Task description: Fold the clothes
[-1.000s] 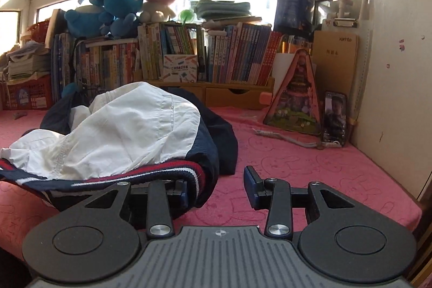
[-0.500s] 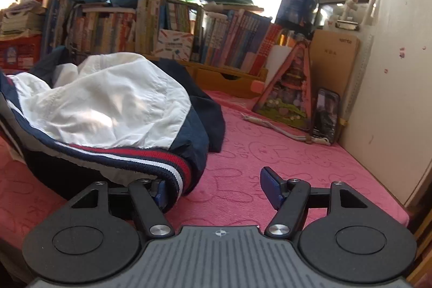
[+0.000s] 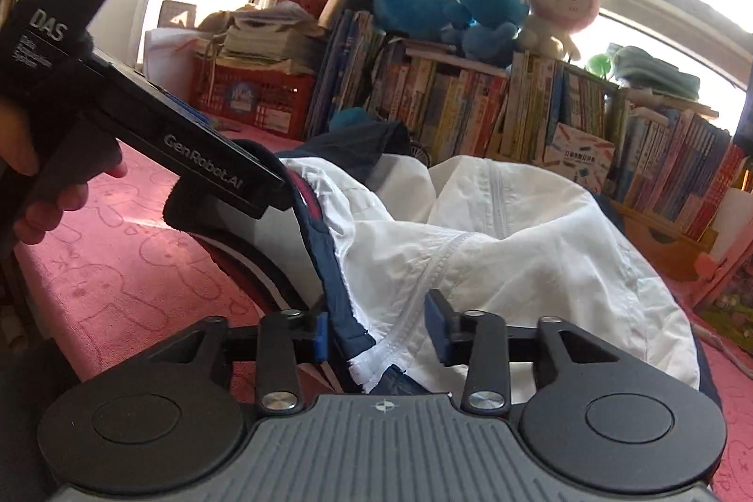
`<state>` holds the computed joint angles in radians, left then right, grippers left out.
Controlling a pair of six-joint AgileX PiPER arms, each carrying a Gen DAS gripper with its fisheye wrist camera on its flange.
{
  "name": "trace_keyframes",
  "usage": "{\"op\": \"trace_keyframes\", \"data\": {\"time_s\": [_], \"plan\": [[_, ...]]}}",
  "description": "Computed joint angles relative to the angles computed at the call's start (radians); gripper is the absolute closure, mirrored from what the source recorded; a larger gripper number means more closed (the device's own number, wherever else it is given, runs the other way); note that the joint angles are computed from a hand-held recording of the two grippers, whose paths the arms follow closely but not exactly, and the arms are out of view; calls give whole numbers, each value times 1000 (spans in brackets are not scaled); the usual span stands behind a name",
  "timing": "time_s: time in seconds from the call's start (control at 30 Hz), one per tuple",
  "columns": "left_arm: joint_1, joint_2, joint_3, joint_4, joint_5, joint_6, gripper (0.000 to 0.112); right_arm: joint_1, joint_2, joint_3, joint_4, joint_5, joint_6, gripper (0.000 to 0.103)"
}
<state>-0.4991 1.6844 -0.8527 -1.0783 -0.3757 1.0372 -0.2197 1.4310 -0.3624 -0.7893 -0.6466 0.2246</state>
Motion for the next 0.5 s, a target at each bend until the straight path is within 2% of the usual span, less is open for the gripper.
{"op": "trace_keyframes", "data": {"time_s": [0.1,0.2,0.37,0.4,0.5], "plan": [[17,22,15,19,3,-2,9,11,0,-15,121,5,-72,74],[6,28,64,79,-76,-50,9,-3,-35,-10,169,-25,-103,71],[-51,-21,154,61,-338,-11,9,52,-51,93,361,-160,-397,64],[-52,-36,169,66,-372,-10,9,64,-43,120,389,-197,-456,61],[-46,-65,181,32,-404,39,9,100,-4,186,449,-279,-584,59]]}}
